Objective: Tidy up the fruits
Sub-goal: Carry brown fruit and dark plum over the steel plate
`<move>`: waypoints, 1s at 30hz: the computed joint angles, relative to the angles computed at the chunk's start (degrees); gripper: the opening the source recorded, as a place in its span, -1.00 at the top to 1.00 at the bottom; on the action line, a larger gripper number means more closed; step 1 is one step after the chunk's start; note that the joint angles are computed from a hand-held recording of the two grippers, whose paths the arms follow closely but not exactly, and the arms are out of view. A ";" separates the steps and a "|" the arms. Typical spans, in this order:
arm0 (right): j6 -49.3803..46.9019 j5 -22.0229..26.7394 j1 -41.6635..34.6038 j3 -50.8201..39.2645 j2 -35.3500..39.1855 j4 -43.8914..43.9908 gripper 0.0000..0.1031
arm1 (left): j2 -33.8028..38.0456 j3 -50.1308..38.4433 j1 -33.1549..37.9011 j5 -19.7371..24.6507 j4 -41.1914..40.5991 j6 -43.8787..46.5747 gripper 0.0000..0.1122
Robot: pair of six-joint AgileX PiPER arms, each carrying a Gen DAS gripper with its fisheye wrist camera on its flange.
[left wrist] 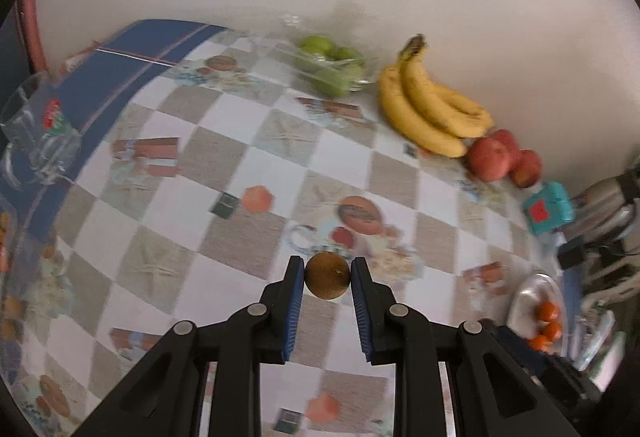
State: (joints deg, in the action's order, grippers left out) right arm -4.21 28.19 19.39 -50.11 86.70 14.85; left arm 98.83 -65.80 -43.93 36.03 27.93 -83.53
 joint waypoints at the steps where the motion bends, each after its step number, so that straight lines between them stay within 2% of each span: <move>1: 0.46 0.07 0.16 0.45 -0.79 -0.55 0.52 | 0.12 -0.49 -0.44 0.56 0.16 -0.03 0.54; 5: 2.72 0.10 0.63 2.82 -4.52 -2.86 0.52 | 0.88 -2.68 -2.24 2.96 0.80 -0.16 0.54; 13: 0.11 0.92 -2.36 6.99 -9.86 -0.37 0.52 | 1.85 -5.92 -6.24 6.36 2.88 -2.15 0.54; 20: -6.18 1.98 -10.40 8.35 -10.85 3.75 0.52 | 5.38 -12.49 -9.92 10.38 4.05 -0.96 0.54; 27: -13.28 4.16 -22.40 8.09 -9.97 8.10 0.52 | 12.80 -24.34 -13.25 16.04 2.28 5.78 0.54; 30: -16.24 4.93 -28.08 7.88 -9.95 10.16 0.52 | 16.20 -29.63 -14.54 17.09 0.89 9.40 0.54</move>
State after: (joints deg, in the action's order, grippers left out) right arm -20.44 33.12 -8.69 -42.23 76.75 25.01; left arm 115.03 -95.44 -58.47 53.12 28.83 -74.13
